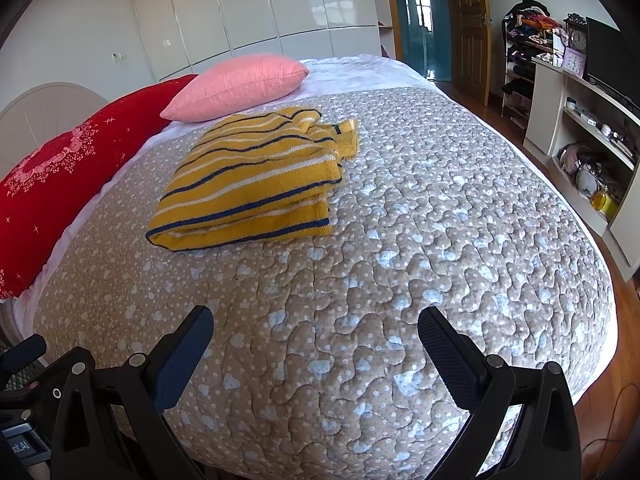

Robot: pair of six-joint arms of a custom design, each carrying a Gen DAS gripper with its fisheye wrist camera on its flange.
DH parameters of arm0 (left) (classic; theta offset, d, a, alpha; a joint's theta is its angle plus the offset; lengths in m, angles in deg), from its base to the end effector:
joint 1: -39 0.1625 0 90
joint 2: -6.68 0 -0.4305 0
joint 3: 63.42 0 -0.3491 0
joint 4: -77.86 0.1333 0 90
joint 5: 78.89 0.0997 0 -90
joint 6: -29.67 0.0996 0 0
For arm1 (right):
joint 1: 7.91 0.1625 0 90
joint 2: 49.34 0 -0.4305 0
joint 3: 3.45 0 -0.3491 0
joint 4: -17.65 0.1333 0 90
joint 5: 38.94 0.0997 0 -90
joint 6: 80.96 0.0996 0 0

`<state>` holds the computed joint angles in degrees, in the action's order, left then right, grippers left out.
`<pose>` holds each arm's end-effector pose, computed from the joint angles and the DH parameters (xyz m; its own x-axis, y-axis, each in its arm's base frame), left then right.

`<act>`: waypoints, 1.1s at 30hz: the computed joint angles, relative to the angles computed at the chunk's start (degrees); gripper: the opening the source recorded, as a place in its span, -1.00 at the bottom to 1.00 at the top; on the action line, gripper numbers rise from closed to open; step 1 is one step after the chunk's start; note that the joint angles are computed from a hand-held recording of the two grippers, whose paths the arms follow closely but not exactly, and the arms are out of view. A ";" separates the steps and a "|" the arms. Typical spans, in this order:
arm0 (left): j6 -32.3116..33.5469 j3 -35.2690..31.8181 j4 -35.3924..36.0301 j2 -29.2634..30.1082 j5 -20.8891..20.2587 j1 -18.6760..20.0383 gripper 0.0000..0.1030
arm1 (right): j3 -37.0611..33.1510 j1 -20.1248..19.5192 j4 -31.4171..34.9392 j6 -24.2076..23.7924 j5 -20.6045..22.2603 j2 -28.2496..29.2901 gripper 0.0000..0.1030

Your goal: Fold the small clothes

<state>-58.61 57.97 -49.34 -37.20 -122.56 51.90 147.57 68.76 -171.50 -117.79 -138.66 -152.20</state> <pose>-0.3610 -0.2933 0.0031 -0.7339 -0.1468 -0.6632 0.3241 0.7823 -0.5319 0.0497 -0.2955 0.3378 -0.8305 -0.0831 0.5509 -0.4406 0.7030 -0.5582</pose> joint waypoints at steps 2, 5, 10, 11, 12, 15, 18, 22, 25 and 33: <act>0.07 0.05 -0.22 0.03 -0.15 0.09 1.00 | 0.02 -0.25 0.12 -0.03 0.17 -0.10 1.00; 0.27 0.13 -0.52 0.11 -0.43 0.27 1.00 | 0.04 -0.42 0.05 -0.10 0.22 -0.18 1.00; 1.11 0.49 -1.95 0.15 -1.16 0.85 1.00 | 0.00 -0.33 -0.35 -0.02 -0.28 0.12 1.00; 1.19 0.59 -2.19 0.13 -1.27 0.93 1.00 | -0.09 -0.32 -0.34 -0.02 -0.36 0.20 1.00; 1.22 0.62 -2.37 0.16 -1.33 0.96 1.00 | -0.13 -0.33 -0.32 -0.01 -0.41 0.24 1.00; 1.35 0.79 -2.87 0.15 -1.47 1.06 1.00 | -0.12 -0.26 -0.66 0.08 -0.89 0.53 1.00; 1.50 0.99 -3.30 0.08 -1.57 1.16 1.00 | -0.15 -0.30 -0.63 0.18 -1.03 0.68 1.00; 1.67 1.14 -3.87 0.13 -1.71 1.21 1.00 | -0.17 -0.25 -0.79 0.01 -1.08 0.90 1.00; 1.84 1.30 -4.47 0.17 -1.92 1.36 1.00 | -0.07 -0.25 -0.96 -0.12 -1.01 0.97 1.00; 1.97 1.61 -5.60 0.33 -1.64 1.35 1.00 | -0.12 -0.33 -1.21 0.28 -1.27 1.29 1.00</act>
